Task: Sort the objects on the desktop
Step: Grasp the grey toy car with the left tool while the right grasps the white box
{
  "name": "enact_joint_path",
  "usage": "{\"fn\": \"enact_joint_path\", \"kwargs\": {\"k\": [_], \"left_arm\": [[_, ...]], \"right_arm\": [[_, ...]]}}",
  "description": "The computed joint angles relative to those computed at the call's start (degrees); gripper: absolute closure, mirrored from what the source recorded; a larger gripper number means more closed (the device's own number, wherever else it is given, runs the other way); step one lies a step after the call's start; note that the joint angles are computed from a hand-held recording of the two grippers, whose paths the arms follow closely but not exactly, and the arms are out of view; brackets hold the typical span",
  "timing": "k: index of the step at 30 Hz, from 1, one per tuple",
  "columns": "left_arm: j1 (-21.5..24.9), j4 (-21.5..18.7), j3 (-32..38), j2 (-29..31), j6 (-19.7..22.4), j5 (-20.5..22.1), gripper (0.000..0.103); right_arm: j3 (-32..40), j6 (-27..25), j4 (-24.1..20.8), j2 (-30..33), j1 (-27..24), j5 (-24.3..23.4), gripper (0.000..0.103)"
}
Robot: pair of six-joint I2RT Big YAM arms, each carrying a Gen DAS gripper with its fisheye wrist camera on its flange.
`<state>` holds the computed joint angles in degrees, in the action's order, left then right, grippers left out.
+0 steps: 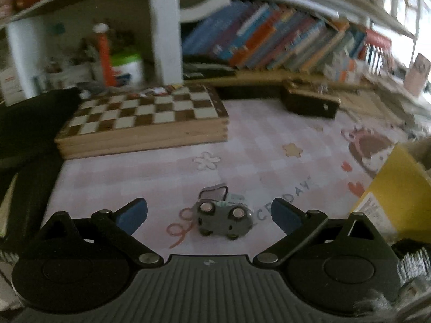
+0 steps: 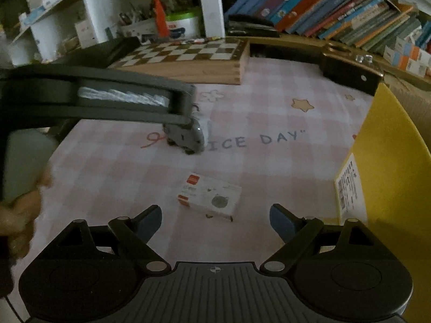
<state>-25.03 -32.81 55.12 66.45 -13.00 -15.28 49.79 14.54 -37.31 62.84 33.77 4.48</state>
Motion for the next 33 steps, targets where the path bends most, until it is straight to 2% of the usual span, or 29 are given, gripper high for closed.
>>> {"fn": "enact_joint_path", "kwargs": {"k": [3,6,8,9,14,16,19,22,24,26,30,31,33], "left_arm": [[1.4,0.0,1.6,3.7,1.5,3.1,0.018],[2.3,0.4,2.5,5.8,2.8,5.8,0.024],[2.6,0.3,3.0,6.8,2.8,7.3,0.033],[2.9,0.1,3.3,7.3,2.8,8.1,0.042],[3.3,-0.3,2.6,6.2,3.3,8.5,0.043],[3.5,-0.1,1.4,3.9,1.6,7.5,0.043],[4.5,-0.6,-0.3,-0.5,-1.8,8.4,0.043],[4.8,-2.4,-1.8,-4.9,-2.3,8.0,0.043],[4.9,-3.8,-2.9,-7.8,-3.6,7.7,0.043],[5.2,-5.7,-3.9,-10.2,-6.0,7.5,0.043],[5.0,-9.6,-6.2,-15.2,-10.7,8.0,0.043],[4.7,-10.6,-6.6,-16.4,-11.7,7.8,0.043],[4.1,-11.8,-7.3,-18.4,-13.5,7.6,0.043]], "right_arm": [[0.0,0.1,0.5,0.3,-0.2,-0.2,0.014],[0.0,0.2,1.4,0.5,-0.2,0.3,0.014],[0.0,0.6,1.8,0.8,-0.1,0.8,0.014],[0.0,1.0,2.0,1.1,0.0,1.0,0.014],[-0.1,2.7,2.9,1.9,1.2,2.3,0.015],[-0.4,2.5,3.9,1.9,2.1,3.1,0.015],[-0.9,1.9,5.9,2.1,3.7,5.2,0.016],[-0.8,2.9,6.3,3.1,4.6,6.1,0.023],[-0.9,3.5,6.6,3.5,5.3,7.8,0.024],[-1.1,3.4,7.3,3.5,5.7,9.5,0.031],[-1.7,3.1,8.0,3.2,5.7,10.5,0.038],[-1.9,2.8,8.3,3.0,5.8,10.9,0.043],[-2.3,2.2,8.7,2.5,5.5,10.2,0.045]]}}
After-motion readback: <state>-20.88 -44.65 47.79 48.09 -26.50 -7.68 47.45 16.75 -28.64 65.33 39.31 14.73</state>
